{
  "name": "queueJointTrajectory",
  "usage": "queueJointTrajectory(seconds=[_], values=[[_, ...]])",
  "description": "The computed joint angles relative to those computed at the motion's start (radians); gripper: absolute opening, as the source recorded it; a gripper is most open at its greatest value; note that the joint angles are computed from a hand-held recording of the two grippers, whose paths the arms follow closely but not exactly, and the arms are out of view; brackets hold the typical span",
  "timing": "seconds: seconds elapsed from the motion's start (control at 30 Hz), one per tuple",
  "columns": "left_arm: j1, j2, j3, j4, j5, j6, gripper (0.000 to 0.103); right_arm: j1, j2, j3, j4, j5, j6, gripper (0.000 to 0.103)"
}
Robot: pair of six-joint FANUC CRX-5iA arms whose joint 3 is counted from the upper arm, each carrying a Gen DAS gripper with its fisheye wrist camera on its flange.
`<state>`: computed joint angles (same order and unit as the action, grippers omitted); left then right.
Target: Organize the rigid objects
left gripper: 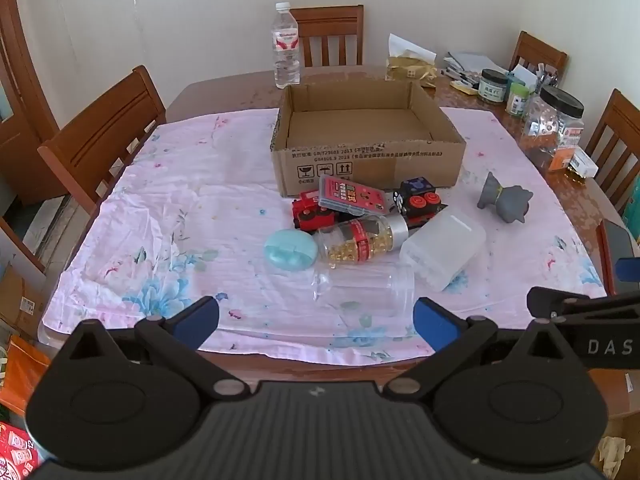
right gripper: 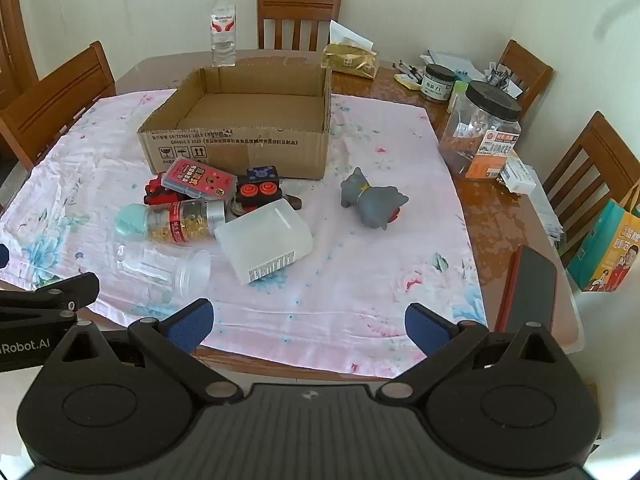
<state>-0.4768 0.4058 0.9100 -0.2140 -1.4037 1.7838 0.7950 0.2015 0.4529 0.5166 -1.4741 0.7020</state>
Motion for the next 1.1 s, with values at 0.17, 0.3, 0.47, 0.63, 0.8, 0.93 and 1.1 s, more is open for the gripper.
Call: queueJointTrajectory(seconds=[0.17,0.3,0.47,0.63,0.8,0.93,1.1], values=[[0.004,-0.007,-0.005,0.005,-0.002,-0.006,0.103,0.004,0.001,0.009,-0.002,-0.007,0.005,0.103],[0.01,-0.019,-0.014,0.011,0.002,-0.013,0.103,0.001,-0.008,-0.002,-0.001,0.004,0.009,0.103],[-0.006,0.003,0.02,-0.015,-0.019,0.01,0.103,-0.003,-0.022,-0.019,0.007,0.019,0.012,0.103],[-0.007,0.005,0.027,-0.016,-0.024,0.009,0.103,0.003,-0.016,-0.016,0.018,0.019,0.006,0.103],[-0.007,0.004,0.023,-0.016,-0.021,0.011,0.103,0.001,-0.016,-0.018,0.017,0.021,0.008,0.103],[-0.006,0.004,0.022,-0.016,-0.02,0.01,0.103,0.001,-0.015,-0.016,0.018,0.021,0.008,0.103],[-0.007,0.009,0.034,-0.015,-0.027,0.008,0.103,-0.001,-0.011,-0.005,0.02,0.015,0.011,0.103]])
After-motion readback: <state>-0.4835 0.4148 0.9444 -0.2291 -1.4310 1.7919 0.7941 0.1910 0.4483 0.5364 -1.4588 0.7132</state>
